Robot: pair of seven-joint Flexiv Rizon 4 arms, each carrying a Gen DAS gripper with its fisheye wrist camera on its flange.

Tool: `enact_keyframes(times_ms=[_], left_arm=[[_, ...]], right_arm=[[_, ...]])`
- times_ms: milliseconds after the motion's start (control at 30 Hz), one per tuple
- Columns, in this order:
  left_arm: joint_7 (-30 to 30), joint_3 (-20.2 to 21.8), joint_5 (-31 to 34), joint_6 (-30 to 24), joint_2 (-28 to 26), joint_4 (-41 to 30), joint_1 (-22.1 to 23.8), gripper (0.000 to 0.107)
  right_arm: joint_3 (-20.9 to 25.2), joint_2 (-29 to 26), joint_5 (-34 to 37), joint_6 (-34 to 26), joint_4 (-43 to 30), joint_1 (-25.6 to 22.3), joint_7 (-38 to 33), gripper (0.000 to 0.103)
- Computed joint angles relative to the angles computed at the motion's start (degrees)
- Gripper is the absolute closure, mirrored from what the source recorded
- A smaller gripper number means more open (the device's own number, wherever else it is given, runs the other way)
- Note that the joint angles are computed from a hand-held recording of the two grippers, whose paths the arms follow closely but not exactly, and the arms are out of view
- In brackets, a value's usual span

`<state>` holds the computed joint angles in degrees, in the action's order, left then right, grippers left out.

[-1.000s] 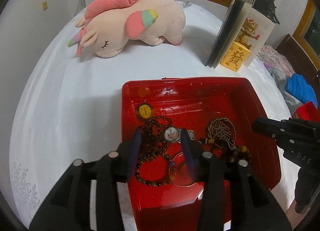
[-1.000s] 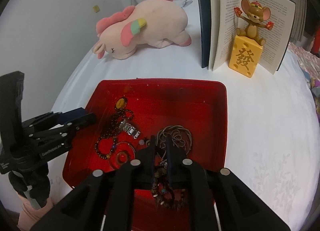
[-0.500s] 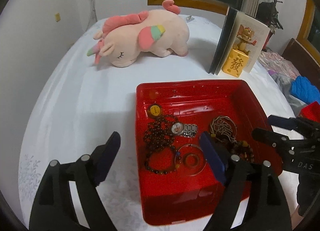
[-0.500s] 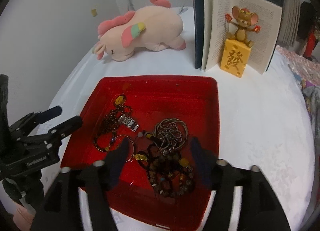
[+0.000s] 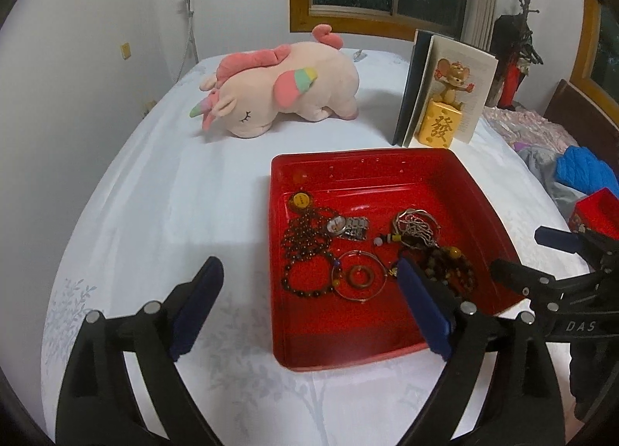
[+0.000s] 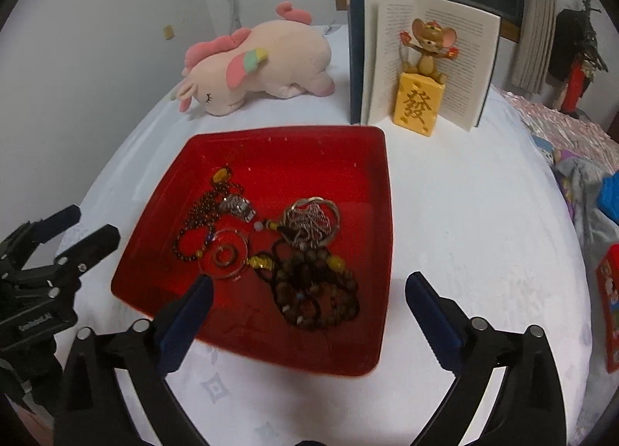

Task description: Organize jewelry

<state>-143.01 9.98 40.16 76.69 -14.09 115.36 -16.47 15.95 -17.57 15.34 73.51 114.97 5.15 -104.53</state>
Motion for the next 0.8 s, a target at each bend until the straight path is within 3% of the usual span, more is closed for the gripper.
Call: enact_keyframes(times_ms=[167,300,533,800], left_arm=[[-2.46,-0.36,1.92,-2.22,1.11,0.21,-0.97,0.011],[-0.05,-2.44,-1.26,-6.62,1.08,0.50,0.15,0.011],[2.01,-3.56,-5.21,-7.15,1.27,2.42,1.33,0.011],[-2.55,-3.62,-0.59,-9.34,2.72,2.61,0.49,0.011]], right_arm=[[-1.24,1.10,-1.19,-1.69,1.28,0.96,2.51,0.004],[-4.59,1.74,-7.97,-3.51,3.06,4.02,9.04,0.004],[-3.95,2.81,-9.44,-3.44,4.98,3.97,9.91,0.004],[-2.83,4.36,-6.98,-2.81,6.28,3.42,8.09,0.004]])
